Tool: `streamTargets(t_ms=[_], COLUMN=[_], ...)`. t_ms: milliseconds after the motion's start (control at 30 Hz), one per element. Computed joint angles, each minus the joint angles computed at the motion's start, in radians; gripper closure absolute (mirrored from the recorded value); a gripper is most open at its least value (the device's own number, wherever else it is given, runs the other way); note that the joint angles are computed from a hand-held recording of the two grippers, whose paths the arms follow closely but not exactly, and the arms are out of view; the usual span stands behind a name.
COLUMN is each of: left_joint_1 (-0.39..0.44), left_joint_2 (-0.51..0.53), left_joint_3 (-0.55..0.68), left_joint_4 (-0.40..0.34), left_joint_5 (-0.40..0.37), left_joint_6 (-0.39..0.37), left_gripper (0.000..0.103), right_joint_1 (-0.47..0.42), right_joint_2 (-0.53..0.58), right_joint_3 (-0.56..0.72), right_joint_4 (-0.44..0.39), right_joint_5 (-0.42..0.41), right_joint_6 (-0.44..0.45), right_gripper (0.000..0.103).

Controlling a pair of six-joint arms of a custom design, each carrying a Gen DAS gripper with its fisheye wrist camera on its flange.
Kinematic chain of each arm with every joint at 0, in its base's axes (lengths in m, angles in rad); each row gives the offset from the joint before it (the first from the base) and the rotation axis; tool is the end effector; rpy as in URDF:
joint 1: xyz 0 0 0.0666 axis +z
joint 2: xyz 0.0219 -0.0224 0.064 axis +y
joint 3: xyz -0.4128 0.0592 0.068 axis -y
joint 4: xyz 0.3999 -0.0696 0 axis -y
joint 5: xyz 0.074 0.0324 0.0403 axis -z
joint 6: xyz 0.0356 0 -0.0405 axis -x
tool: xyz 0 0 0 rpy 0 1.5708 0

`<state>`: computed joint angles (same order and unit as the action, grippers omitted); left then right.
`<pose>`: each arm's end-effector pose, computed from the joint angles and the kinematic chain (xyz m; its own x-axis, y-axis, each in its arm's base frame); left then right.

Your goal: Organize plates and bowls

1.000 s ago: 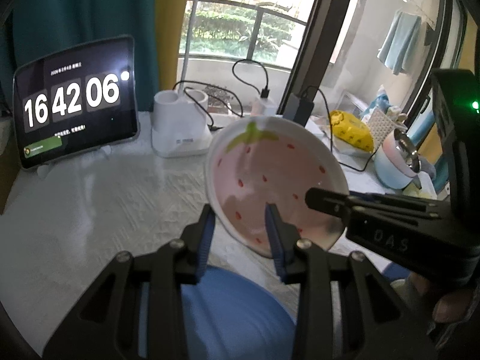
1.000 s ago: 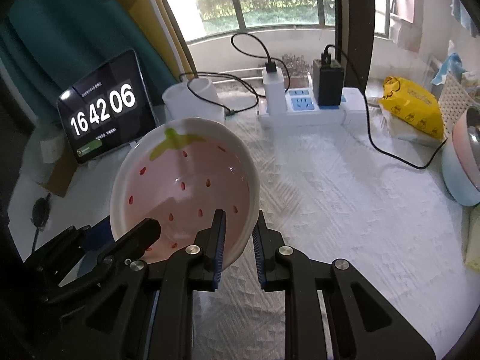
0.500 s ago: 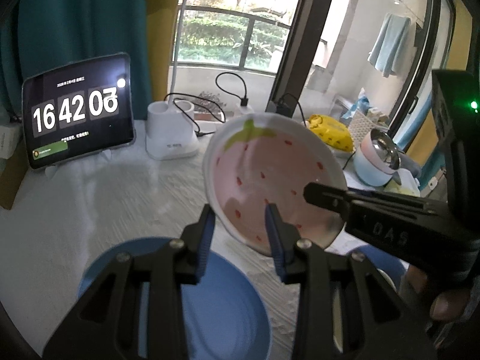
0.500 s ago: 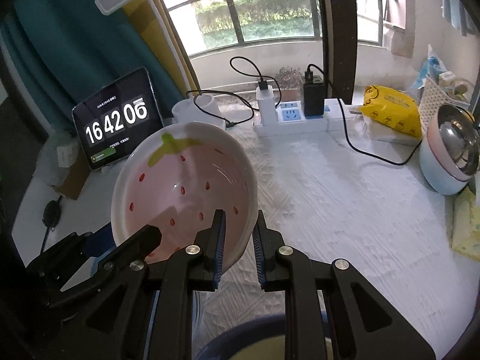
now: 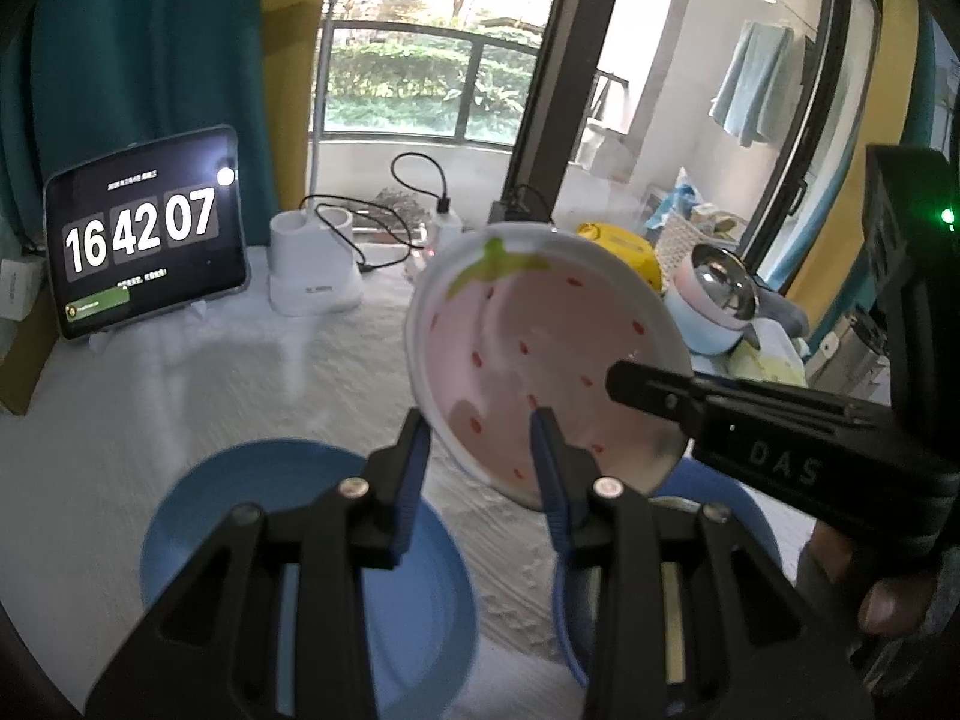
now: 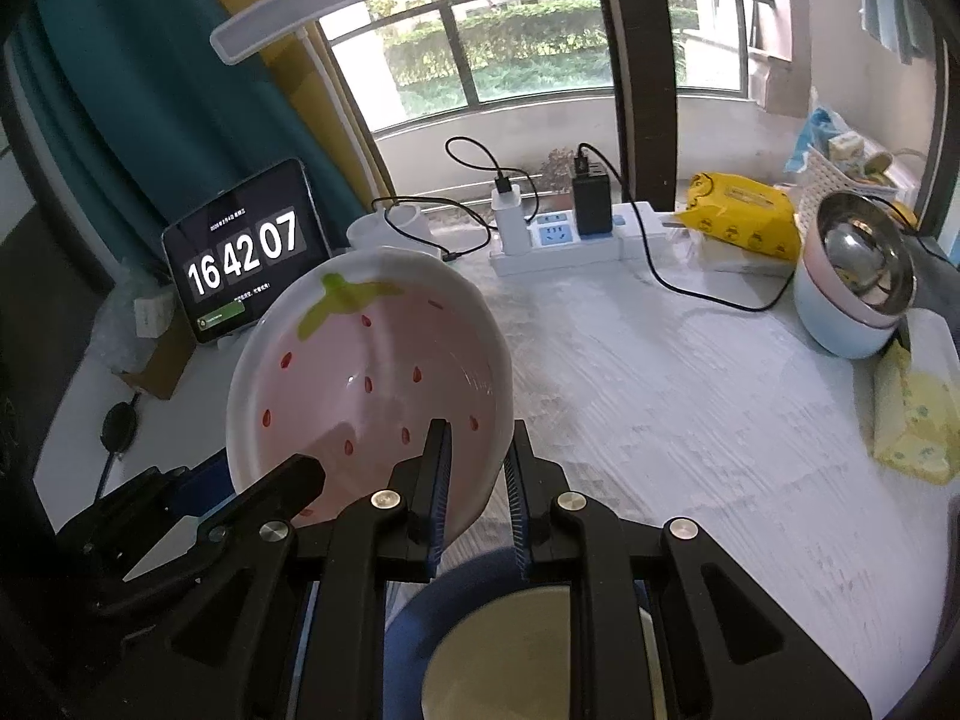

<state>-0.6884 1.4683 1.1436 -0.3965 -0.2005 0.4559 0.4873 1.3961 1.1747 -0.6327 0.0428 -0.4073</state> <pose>0.3965 -0.3175 0.3486 -0.6811 0.0016 -0.7322 0.2308 0.9495 -0.2126 0.4242 0.2226 0.3784 -0.7872 0.0308 -0.6159 -0.1428 0.9625 0.2306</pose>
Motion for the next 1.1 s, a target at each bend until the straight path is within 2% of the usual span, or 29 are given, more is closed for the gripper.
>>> streamTargets(t_ms=[367,1100], left_joint_1=[-0.065,-0.164], left_joint_2=[-0.020,0.011], left_joint_3=[-0.011,-0.010], left_joint_4=[-0.017,-0.066], left_joint_5=[-0.024,-0.031], left_joint_6=[0.011,0.018], left_gripper=[0.068,0.068], right_joint_1=[-0.010,-0.052], right_joint_2=[-0.094,-0.227], right_joint_3=[-0.079,-0.246], right_joint_4=[0.006,0.010], right_joint_5=[0.005,-0.018], right_joint_6=[-0.017,-0.064], right_gripper=[0.084,0.084])
